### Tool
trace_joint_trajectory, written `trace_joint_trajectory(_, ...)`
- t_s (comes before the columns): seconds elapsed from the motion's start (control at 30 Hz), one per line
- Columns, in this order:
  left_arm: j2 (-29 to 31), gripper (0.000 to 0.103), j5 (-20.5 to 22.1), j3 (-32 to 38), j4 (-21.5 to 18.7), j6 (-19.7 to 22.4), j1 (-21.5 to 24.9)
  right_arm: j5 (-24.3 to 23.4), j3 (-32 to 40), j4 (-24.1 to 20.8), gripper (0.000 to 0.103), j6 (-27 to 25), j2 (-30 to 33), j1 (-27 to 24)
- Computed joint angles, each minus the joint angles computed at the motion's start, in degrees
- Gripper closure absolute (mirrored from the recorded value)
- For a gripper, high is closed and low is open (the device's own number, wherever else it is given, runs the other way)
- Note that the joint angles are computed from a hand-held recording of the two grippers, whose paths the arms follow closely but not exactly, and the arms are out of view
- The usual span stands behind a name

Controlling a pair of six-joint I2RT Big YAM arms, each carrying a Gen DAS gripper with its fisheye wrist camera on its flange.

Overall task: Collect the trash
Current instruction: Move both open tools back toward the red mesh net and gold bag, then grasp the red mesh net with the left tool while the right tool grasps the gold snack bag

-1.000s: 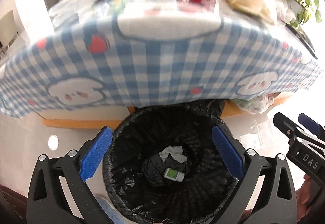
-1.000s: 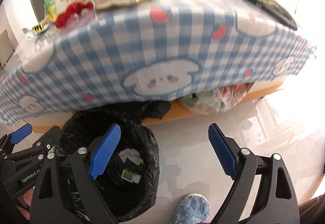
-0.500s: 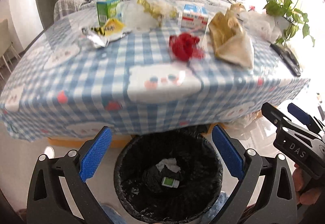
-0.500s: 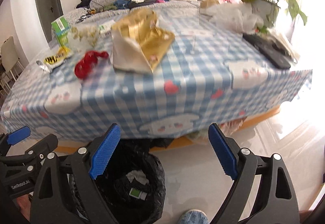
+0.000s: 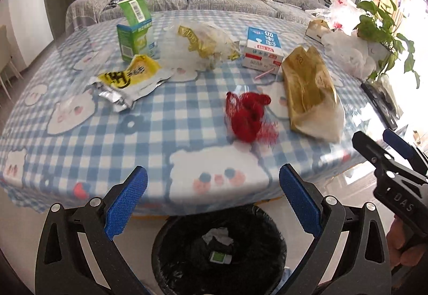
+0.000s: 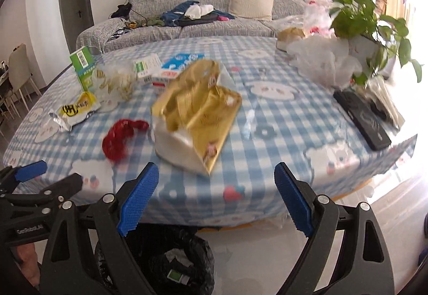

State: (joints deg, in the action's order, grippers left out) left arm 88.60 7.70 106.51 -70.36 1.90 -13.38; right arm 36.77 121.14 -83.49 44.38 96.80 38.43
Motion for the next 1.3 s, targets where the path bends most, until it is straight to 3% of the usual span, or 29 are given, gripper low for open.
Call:
trace_joint_trajectory(0.23, 5.4, 0.008, -1.1, 6.6, -1.6, 0.0, -1.3, -2.2, 5.8, 0.1, 0.018, -2.5, 2.9, -2.5)
trace_joint_trajectory(0.5, 11.4, 0.02, -1.6, 13.8, -4.1, 0.6, -2.7, -5.6, 14.3, -1.7, 0.019, -2.8, 8.0, -5.1)
trace_joint_trajectory(0.9, 17.7, 0.052, -1.9, 21.6, -8.8, 0.2, -3.4, -9.1, 24.7, -8.2, 0.019, -0.3, 16.2, -7.6)
trace_joint_trajectory(1.07, 18.5, 0.071, -2.9, 22.8, -9.4, 0.8, -3.8, -9.5, 25.4, -10.7, 0.025, 0.0, 17.5, -8.2)
trace_joint_trajectory(1.3, 19.4, 0.081, -3.3, 24.7, -11.6, -0.1, -3.8, -12.6, 23.6, -11.9, 0.04, 0.2, 17.7, -9.2)
